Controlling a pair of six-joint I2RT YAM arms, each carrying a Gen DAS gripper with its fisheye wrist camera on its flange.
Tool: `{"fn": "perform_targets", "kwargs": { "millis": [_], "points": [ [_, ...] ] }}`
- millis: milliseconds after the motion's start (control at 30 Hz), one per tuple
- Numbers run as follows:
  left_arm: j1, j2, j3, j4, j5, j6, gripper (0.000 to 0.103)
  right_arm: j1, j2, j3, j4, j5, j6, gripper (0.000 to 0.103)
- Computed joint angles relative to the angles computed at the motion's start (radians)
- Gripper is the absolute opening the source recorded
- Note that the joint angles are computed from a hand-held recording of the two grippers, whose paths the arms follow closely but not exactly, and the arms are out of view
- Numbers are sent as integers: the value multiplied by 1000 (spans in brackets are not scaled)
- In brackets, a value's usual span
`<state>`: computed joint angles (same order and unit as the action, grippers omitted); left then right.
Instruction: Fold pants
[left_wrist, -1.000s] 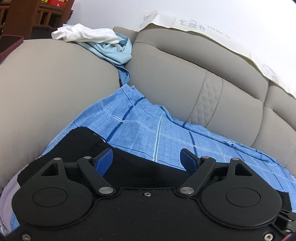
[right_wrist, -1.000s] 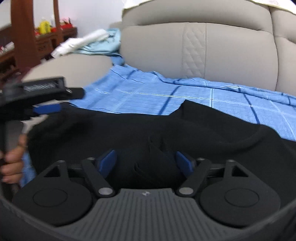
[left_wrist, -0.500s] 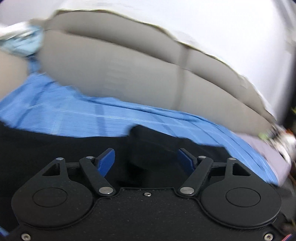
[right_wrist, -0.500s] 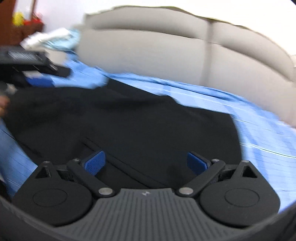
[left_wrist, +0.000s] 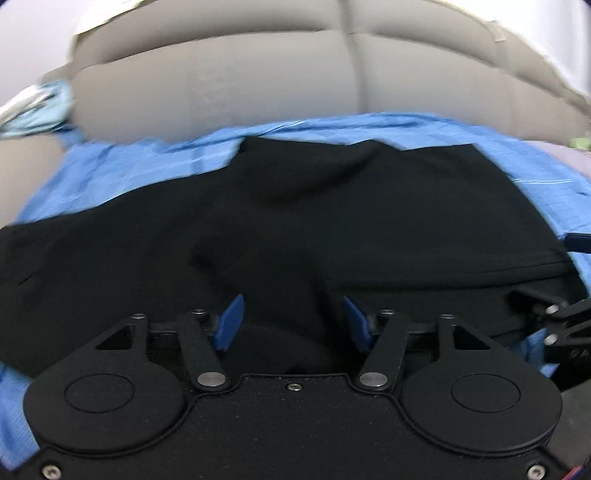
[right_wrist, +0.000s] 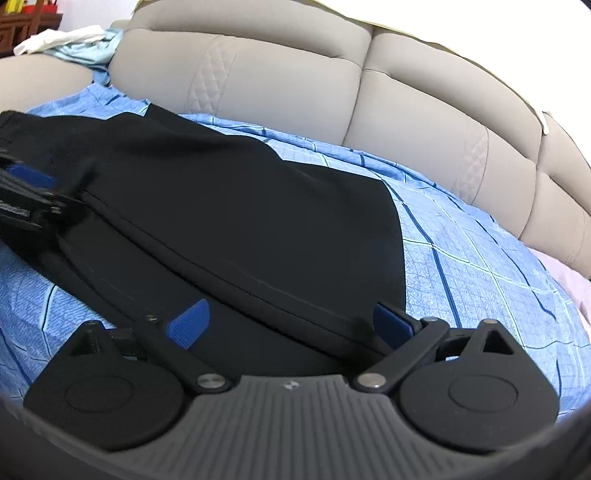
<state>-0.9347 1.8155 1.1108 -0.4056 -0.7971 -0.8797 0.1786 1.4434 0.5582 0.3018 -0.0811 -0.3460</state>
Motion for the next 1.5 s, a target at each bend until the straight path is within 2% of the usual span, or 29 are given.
{"fn": "perform_targets", "kwargs": {
  "millis": [100, 200, 267, 300, 367, 400, 433, 467, 533, 567, 633, 667, 700, 733, 767, 900, 967, 1033, 1067, 1100, 1133, 1167, 1200, 1233, 1300, 1367, 1433, 1500],
  "points": [
    [-46, 32, 71, -246, -57, -222, 60, -21, 11, -11, 31, -26, 1, 101],
    [-75, 42, 114, -484, -85, -459, 66, -33, 26, -17, 65, -48, 4, 101],
    [-99, 26, 129, -590, -80, -596, 69, -38, 44, -17, 93, -70, 2, 102],
    [-109, 20, 141, -625, -93, -648, 64, -34, 55, -17, 111, -78, -3, 102],
    [-136, -6, 143, -641, -162, -691, 64, -19, 79, -28, 170, -89, -17, 102],
    [-141, -38, 122, -576, -192, -640, 67, -11, 94, -31, 199, -97, -22, 102],
    [-120, -82, 88, -468, -190, -540, 72, -3, 110, -28, 223, -110, -24, 101],
    [-102, -117, 57, -364, -168, -460, 73, 0, 123, -19, 228, -132, -26, 99],
    [-40, -141, 12, -193, -120, -351, 74, 0, 140, 11, 194, -199, -18, 85],
    [-2, -126, 9, -143, -95, -317, 74, -1, 145, 27, 172, -226, -7, 82],
    [67, -63, 38, -119, -55, -320, 73, -2, 154, 39, 160, -261, 3, 73],
    [101, -29, 56, -117, -32, -335, 67, 0, 157, 41, 163, -274, -5, 66],
    [116, -12, 64, -132, -24, -366, 31, 1, 157, 42, 163, -283, -13, 46],
    [112, 10, 89, -172, -65, -398, 8, 1, 151, 52, 136, -299, -24, 14],
    [101, -6, 97, -193, -77, -402, 7, 2, 131, 69, 81, -308, -35, 3],
    [10, -53, 129, -341, -164, -467, 6, -44, 8, 68, -29, -401, -27, 4],
    [-4, -59, 138, -396, -130, -484, 7, -72, -19, 77, -93, -445, 3, 5],
    [-10, -26, 161, -466, -71, -496, 16, -85, -13, 76, -137, -468, -3, 10],
    [-4, -5, 174, -498, -42, -499, 18, -83, -5, 71, -150, -465, -21, 15],
    [-3, 10, 181, -531, -21, -519, 32, -79, 5, 70, -169, -454, -43, 23],
    [-8, 6, 172, -542, -26, -546, 47, -73, 16, 74, -193, -436, -70, 44],
    [-11, -9, 160, -548, -46, -576, 53, -78, 11, 62, -189, -438, -94, 50],
    [-14, -30, 147, -547, -75, -603, 58, -88, -2, 56, -196, -457, -111, 63],
    [-17, -57, 133, -536, -113, -616, 59, -104, -12, 66, -227, -490, -123, 73],
    [-12, -112, 108, -476, -173, -568, 61, -144, -24, 80, -247, -586, -117, 82],
    [31, -185, 53, -298, -170, -376, 61, -169, -27, 78, -185, -629, -69, 92],
    [94, -226, 11, -103, -95, -184, 52, -161, -11, 65, -55, -571, 2, 95],
    [159, -223, -2, 25, 20, -54, 45, -131, 25, 58, 57, -441, 51, 95]
  ]
}}
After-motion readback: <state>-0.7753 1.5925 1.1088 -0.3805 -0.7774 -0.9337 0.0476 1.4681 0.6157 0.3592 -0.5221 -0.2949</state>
